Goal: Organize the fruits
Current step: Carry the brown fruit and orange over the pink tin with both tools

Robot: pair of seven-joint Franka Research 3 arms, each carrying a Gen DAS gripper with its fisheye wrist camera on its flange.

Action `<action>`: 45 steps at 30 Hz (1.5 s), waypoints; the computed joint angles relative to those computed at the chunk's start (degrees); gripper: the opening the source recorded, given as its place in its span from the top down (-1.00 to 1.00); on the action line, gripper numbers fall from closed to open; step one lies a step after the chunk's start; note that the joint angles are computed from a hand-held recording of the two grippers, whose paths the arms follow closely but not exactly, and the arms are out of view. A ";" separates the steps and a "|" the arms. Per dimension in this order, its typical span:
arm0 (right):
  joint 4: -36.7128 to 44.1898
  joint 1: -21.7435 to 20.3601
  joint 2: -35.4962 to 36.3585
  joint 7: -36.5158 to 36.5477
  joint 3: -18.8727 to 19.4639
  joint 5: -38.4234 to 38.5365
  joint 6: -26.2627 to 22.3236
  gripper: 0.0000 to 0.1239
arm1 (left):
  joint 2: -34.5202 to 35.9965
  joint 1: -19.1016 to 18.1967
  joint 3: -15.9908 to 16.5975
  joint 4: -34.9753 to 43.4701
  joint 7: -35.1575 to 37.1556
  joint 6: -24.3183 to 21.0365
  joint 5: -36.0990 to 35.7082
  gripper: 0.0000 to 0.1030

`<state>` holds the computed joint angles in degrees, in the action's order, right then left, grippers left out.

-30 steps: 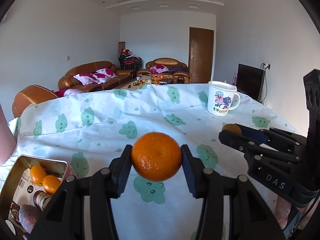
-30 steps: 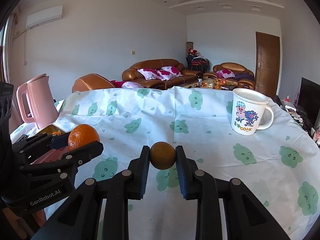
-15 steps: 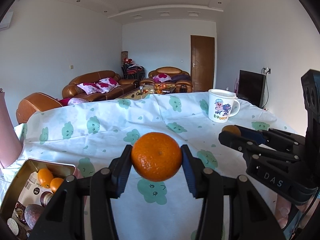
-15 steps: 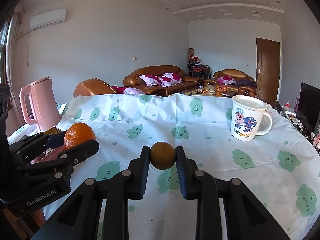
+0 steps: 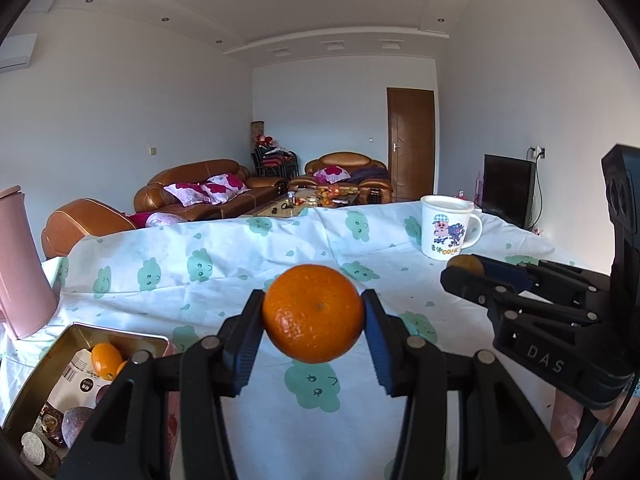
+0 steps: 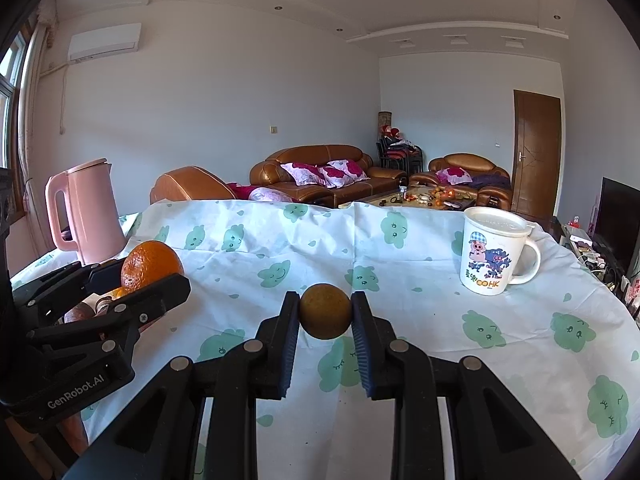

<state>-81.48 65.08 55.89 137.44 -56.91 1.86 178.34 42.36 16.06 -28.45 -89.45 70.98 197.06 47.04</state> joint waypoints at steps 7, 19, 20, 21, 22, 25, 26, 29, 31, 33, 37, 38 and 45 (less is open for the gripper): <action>-0.38 1.03 0.87 -0.25 -1.50 0.80 0.56 0.56 | -1.22 -1.94 3.53 -0.82 -2.01 2.75 0.13 0.03; -1.17 3.88 2.93 -0.72 -5.06 2.59 0.66 0.56 | -2.37 -3.35 7.43 -0.86 -9.28 4.78 4.67 0.03; -1.39 4.31 3.22 -0.61 -5.55 2.83 0.86 0.56 | -2.37 -2.93 7.17 -0.88 -10.06 4.84 5.50 0.03; -1.46 4.59 3.39 -0.66 -5.82 3.10 0.87 0.56 | -2.52 -2.79 7.30 -1.02 -10.72 4.97 5.99 0.03; -1.48 4.85 3.55 -0.73 -6.06 3.34 0.78 0.56 | -2.68 -2.70 7.48 -1.14 -11.38 5.10 6.43 0.03; -0.73 4.61 3.38 -1.41 -5.43 3.43 0.04 0.56 | -2.38 -0.77 5.78 -0.70 -14.32 4.44 10.27 0.03; -0.37 4.49 3.39 -1.37 -5.28 3.27 -0.31 0.56 | -2.20 -0.14 5.18 -0.45 -15.23 4.28 11.49 0.03; 1.00 3.76 3.26 -0.91 -4.35 2.19 -1.29 0.56 | -1.59 1.86 3.25 0.37 -18.24 3.61 15.44 0.03; 2.42 2.95 3.19 -0.38 -3.43 0.92 -2.14 0.56 | -1.07 3.63 1.43 0.89 -20.33 2.84 18.36 0.03; 4.10 1.72 2.88 -0.02 -1.80 -0.59 -2.84 0.56 | 0.13 6.81 -2.34 1.60 -22.63 1.40 22.75 0.03; 8.48 -1.49 2.51 0.27 2.32 -3.43 -4.51 0.56 | 2.32 13.43 -10.29 1.23 -23.78 -1.88 28.63 0.03; 10.02 -2.63 2.50 0.05 3.71 -4.13 -5.15 0.56 | 2.44 14.50 -11.37 0.64 -22.82 -2.34 28.26 0.03; 21.12 -9.40 4.12 -1.26 11.85 -8.64 -9.23 0.56 | 4.21 21.72 -18.49 -2.35 -16.59 -5.91 25.63 0.03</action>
